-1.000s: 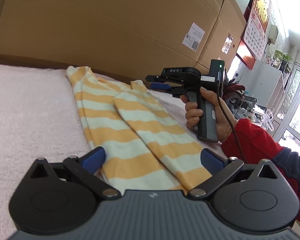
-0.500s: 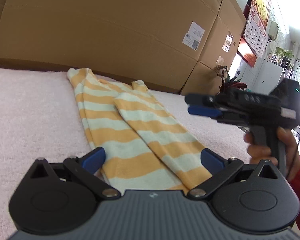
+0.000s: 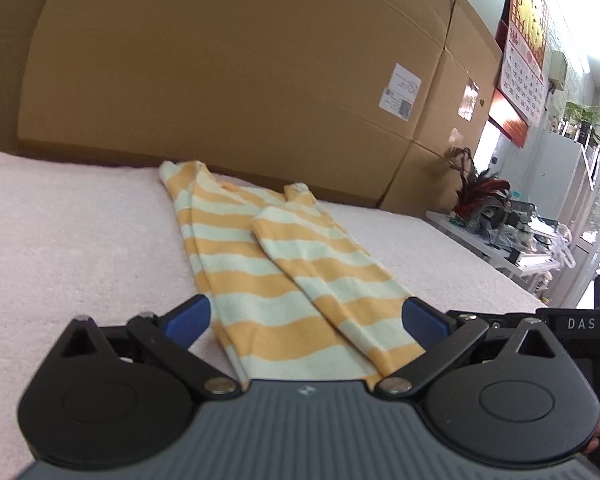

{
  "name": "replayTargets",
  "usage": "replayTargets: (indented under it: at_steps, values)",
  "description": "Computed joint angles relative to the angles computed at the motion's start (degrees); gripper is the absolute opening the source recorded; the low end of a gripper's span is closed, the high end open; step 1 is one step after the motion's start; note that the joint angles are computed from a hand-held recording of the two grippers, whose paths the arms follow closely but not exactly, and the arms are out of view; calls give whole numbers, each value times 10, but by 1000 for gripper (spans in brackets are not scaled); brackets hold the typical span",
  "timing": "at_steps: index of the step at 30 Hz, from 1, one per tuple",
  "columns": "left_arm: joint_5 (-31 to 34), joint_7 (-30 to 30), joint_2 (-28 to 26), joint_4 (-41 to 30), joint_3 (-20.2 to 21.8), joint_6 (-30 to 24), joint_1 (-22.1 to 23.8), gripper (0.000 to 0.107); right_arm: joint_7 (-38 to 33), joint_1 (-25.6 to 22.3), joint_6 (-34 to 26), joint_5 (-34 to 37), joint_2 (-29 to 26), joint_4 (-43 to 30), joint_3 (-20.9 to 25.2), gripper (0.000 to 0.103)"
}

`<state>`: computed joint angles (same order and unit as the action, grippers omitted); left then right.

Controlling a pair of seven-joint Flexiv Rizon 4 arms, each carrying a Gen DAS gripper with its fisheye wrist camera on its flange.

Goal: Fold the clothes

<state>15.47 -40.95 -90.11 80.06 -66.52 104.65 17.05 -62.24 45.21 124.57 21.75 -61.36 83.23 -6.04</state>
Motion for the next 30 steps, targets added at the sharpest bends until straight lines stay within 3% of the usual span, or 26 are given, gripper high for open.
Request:
replayTargets:
  at_steps: [3,6,12,16,19,24,30]
  values:
    - [68,18,-29,47,-24,32,38,102,-18,35,10,53,10,19,-28,39]
    - [82,16,-10,99,1,42,67,102,-46,51,31,80,21,47,-31,39]
    - [78,-7,-16,197,0,18,142,102,-84,34,71,66,45,106,14,39]
    - [93,36,-56,238,-11,24,178,102,-97,19,90,28,52,139,45,41]
    - [103,63,-67,249,-5,28,185,102,-107,20,99,16,50,150,52,43]
    - [92,93,-66,234,18,29,168,101,-149,54,80,57,47,149,25,45]
    - [52,128,-125,204,-20,-29,176,101,-154,38,74,37,32,144,39,45]
